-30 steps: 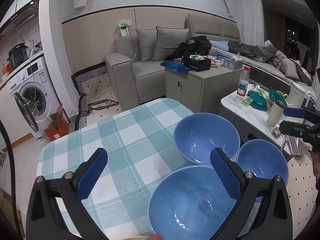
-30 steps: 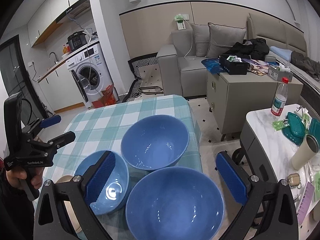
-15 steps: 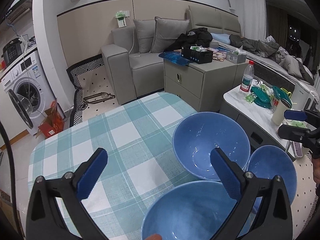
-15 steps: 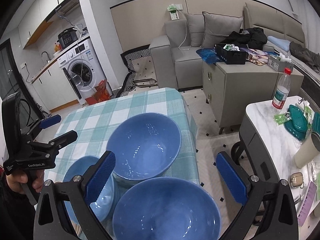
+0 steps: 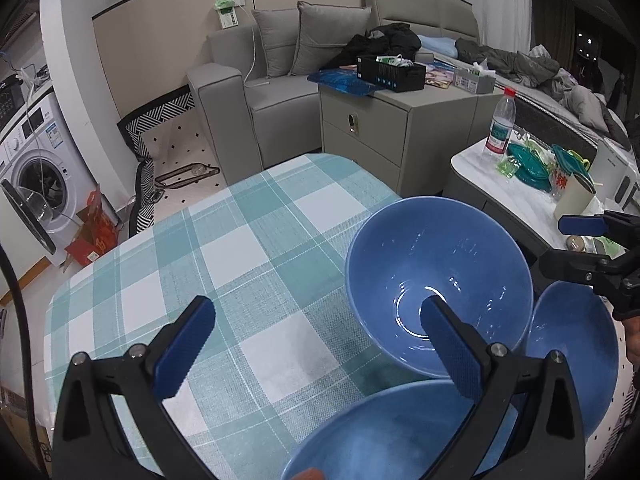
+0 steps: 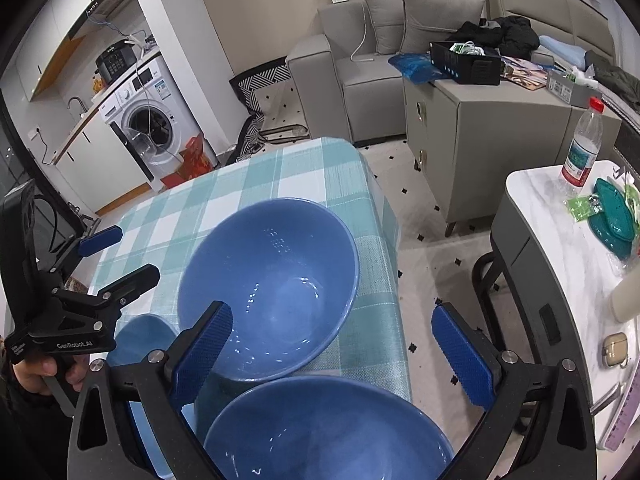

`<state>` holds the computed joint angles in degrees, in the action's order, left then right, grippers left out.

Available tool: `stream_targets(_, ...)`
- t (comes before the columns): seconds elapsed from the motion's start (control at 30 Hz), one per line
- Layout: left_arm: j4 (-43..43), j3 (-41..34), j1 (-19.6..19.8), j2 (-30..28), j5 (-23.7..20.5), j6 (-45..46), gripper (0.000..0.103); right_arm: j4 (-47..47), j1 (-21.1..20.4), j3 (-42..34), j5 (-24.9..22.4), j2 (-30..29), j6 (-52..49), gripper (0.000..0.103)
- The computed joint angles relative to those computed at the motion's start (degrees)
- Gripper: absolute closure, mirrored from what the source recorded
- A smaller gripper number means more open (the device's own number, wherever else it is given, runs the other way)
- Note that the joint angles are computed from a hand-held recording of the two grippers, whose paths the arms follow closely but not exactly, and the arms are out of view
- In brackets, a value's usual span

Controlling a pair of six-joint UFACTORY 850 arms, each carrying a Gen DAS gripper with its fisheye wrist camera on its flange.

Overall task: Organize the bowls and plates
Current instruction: 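Move both open grippers to the rim of a light-blue bowl, then close both grippers on the rim of the light-blue bowl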

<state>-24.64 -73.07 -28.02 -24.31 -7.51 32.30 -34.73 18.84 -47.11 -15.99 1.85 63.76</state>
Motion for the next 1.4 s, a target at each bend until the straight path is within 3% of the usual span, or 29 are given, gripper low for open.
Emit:
stream_targets(0.4, 6.66, -3.84, -0.38, -3.83, -3.08, -5.58, 0.000, 6.69, -2.07, -2.05, -0.20, -4.25, -8.76, 0.002)
stream_targets(0.67, 10.61, -5.22, -0.90, -5.06, -4.35, -9.41, 0.003, 11.16, -2.82, -2.58, -0.20, -5.57, -13.37, 0.010)
stream_targets(0.97, 5.47, -5.42, -0.73, -5.24, -6.74, -4.01, 0.028, 13.71, -2.97, -2.70, -0.54, -5.97, -15.92, 0.024)
stream_targets(1.13, 4.14, -5.48, -0.60, -5.37, -7.23, -2.75, 0.042, 16.02, -2.89, -2.86, -0.52, -6.40, -18.34, 0.038)
stream_targets(1.4, 3.71, -6.37, -0.57, -6.37, -9.27, -1.81, 0.049, 20.20, -2.86, -3.37, -0.28, -7.30, -23.03, 0.048)
